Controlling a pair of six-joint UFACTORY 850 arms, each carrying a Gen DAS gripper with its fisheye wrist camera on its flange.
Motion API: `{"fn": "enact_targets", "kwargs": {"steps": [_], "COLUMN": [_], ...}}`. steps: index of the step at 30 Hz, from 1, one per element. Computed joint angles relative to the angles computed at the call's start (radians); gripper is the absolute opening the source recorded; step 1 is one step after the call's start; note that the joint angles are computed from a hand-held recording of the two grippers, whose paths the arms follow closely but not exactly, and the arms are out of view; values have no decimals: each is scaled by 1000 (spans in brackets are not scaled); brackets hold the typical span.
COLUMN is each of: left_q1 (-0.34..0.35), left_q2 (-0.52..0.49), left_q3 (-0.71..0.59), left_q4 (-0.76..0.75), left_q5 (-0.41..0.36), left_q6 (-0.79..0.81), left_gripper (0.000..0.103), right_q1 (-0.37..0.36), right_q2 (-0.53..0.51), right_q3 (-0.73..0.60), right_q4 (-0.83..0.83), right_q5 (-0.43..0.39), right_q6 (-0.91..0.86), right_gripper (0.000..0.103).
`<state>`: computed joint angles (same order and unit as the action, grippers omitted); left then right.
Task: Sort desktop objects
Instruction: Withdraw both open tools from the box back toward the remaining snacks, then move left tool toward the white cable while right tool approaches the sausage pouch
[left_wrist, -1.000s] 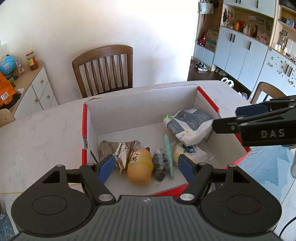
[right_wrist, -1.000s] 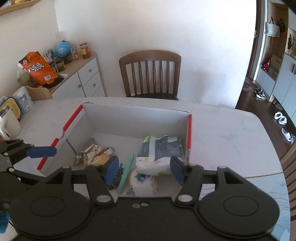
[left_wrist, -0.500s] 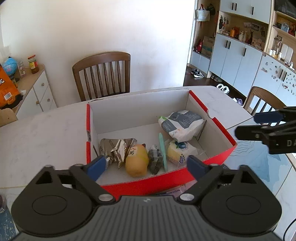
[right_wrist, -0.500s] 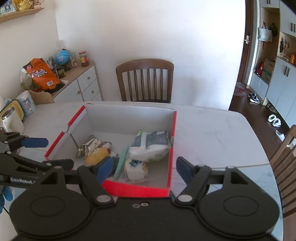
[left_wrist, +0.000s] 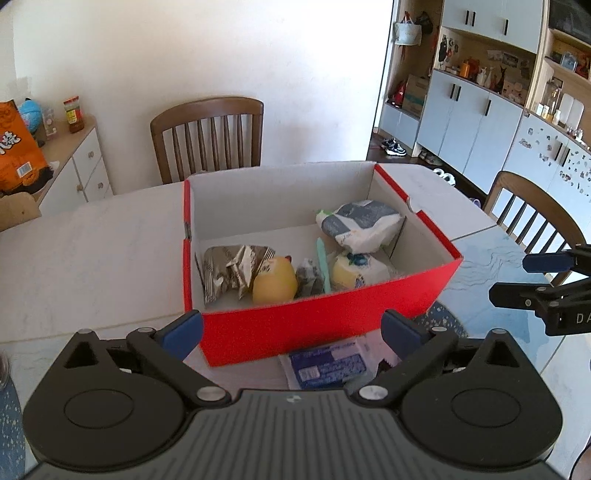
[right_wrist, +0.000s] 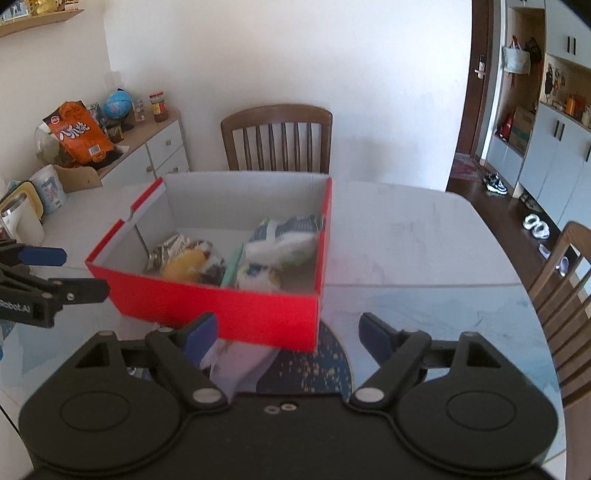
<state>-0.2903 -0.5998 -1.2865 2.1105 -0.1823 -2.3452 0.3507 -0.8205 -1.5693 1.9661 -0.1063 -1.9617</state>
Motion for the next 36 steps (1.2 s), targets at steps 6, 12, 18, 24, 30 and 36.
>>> {"fn": "enact_targets", "kwargs": {"steps": [6, 12, 18, 24, 30, 36], "left_q1": [-1, 3, 9, 12, 11, 8], "left_q2": [15, 19, 7, -16, -44, -73], "left_q3": [53, 95, 119, 130, 127, 121], "left_q4": [71, 166, 272, 288, 322, 285], "left_q5": [-19, -38, -50, -67, -71, -83], "left_q6": [-89, -195, -303, -336, -357, -320], "left_gripper": [103, 103, 103, 103, 103, 103], "right_q1": [-1, 5, 8, 14, 14, 9], "right_q2": [0, -13, -35, -53, -67, -93], "right_q3": [41, 55, 56, 60, 58, 35], "right_q4": [120, 203, 275, 278, 212, -147], "right_q5": [1, 16, 20, 28, 27, 36], "right_q6": [-98, -173, -234, -239, -195, 154], "right_gripper": [84, 84, 84, 84, 84, 84]}}
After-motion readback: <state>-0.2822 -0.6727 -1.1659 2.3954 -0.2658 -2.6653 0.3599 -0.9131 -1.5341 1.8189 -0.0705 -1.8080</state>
